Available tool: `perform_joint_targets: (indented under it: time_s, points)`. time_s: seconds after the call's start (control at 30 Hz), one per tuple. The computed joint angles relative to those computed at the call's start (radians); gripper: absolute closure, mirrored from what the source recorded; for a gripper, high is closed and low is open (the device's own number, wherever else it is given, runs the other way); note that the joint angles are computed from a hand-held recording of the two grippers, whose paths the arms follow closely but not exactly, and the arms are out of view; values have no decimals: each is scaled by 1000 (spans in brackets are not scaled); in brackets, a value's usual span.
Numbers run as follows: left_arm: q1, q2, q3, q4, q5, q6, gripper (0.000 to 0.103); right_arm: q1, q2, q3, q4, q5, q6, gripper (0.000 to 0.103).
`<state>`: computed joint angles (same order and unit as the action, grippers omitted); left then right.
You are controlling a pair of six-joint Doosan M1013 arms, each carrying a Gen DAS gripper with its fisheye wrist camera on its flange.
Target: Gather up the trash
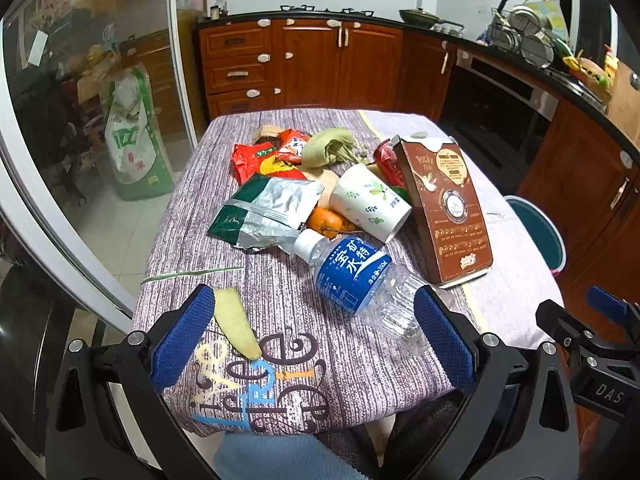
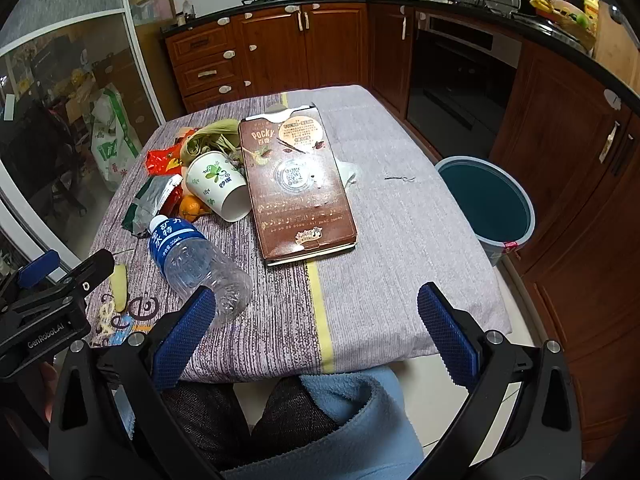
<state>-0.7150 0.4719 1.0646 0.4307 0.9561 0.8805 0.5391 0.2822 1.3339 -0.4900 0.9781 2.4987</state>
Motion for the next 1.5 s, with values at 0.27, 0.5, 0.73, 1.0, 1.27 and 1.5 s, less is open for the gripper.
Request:
perform_joint_targets:
  time_s: [0.27, 0.5, 0.73, 1.0, 1.27, 1.5]
  points:
    - [0, -2, -8, -36, -2, 44, 4, -18, -6, 3, 22, -5, 12, 6]
    - [20, 102, -164, -156, 179, 144, 4, -51, 4, -3, 61, -17, -93, 6]
    - [30, 187, -291, -251, 256, 176, 4, -97, 24, -20, 102, -18, -182, 6]
    - [18, 280, -422, -227, 376, 144, 4, -151, 54, -38, 245, -52, -340, 6]
    - [45, 271, -387, -248, 428, 158, 4, -198, 118, -95, 455, -77, -599, 6]
    - [49, 268, -375, -290, 419, 229, 32, -240, 180, -156, 652, -77, -791, 8]
